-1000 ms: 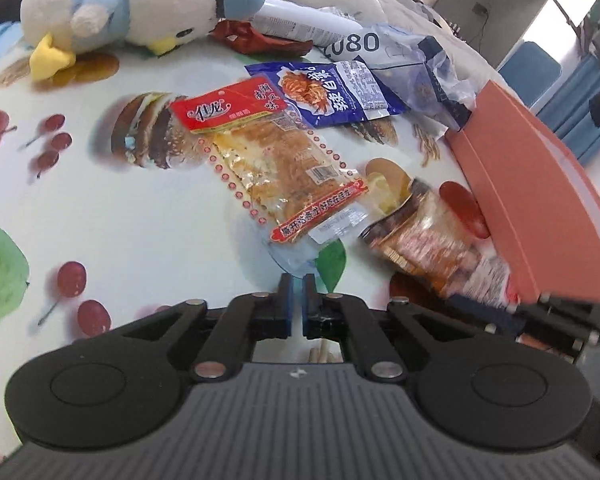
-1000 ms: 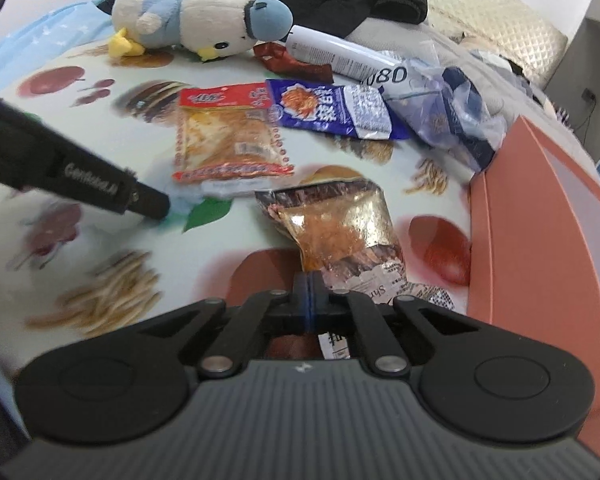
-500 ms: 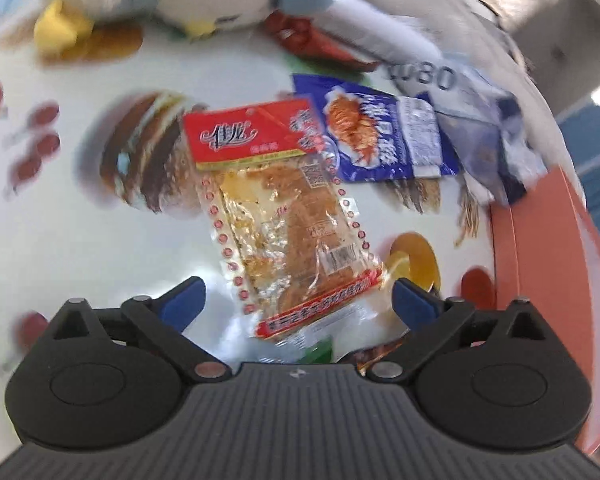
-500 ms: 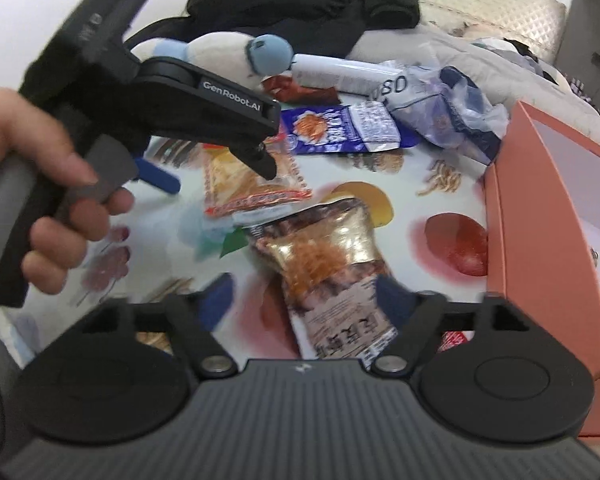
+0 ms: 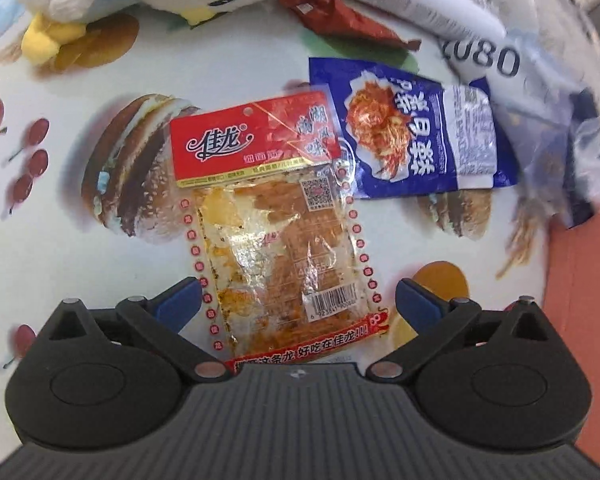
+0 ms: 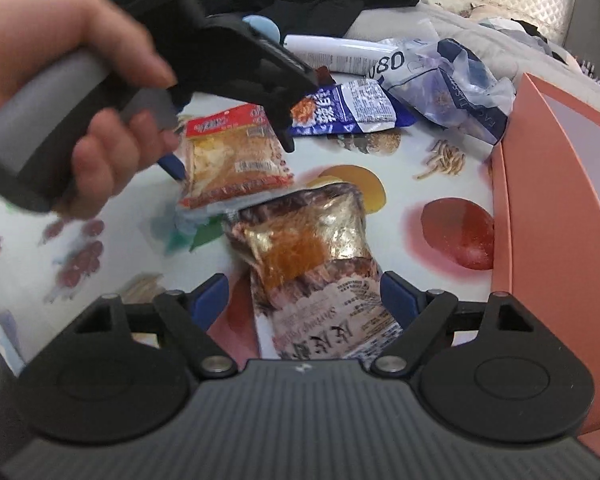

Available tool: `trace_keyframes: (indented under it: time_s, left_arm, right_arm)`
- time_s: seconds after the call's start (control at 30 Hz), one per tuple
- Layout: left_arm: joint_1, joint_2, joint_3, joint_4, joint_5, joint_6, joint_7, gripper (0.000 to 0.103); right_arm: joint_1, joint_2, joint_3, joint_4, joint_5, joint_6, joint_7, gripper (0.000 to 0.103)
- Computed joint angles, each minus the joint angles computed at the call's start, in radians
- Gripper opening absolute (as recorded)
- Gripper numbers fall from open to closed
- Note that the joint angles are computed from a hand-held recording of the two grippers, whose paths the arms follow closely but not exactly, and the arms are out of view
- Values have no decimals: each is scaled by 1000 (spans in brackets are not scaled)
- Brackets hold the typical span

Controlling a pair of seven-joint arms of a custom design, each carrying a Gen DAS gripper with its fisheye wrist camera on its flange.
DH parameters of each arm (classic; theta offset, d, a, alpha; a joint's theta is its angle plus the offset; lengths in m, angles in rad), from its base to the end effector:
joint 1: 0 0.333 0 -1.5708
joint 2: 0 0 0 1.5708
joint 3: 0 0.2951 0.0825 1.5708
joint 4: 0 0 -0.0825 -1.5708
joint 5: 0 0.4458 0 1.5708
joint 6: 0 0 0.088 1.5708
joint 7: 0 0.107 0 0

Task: Organize snacks
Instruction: 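Grasp the gold shrimp-snack bag with right while left reaches the red-label packet, then lift the shrimp bag with right while left lowers onto the red-label packet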

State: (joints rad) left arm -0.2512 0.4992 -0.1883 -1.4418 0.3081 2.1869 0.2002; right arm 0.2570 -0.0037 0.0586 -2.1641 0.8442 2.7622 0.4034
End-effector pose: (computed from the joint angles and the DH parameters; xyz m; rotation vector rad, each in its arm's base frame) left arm 0.7114 -0.2971 0.3920 -2.7525 1.0864 -0.4108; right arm 0.6021 0.1635 0.3990 -2.2333 0.9293 -0.4237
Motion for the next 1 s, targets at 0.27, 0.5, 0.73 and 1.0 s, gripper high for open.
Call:
trace_keyframes:
  time_s: [0.27,0.5,0.73,1.0]
  left_arm:
    - [-52,161,21,257,36,-227,75,103]
    - [-65,179,27,276,55,-245,112,103]
    - [-64,114,20,166,80,-171,157,103]
    - [-64,-7,0,-18,109,-83,189,102]
  right_arm:
    - [-13,13,-7,0,-71,-38,26,85]
    - [-25,9,-11,-2,-6,-57,7,75]
    - [-23,0,-10,-18,18,-31,-4,71]
    - [-16,-25,-11,-48,25,-14,-9,69]
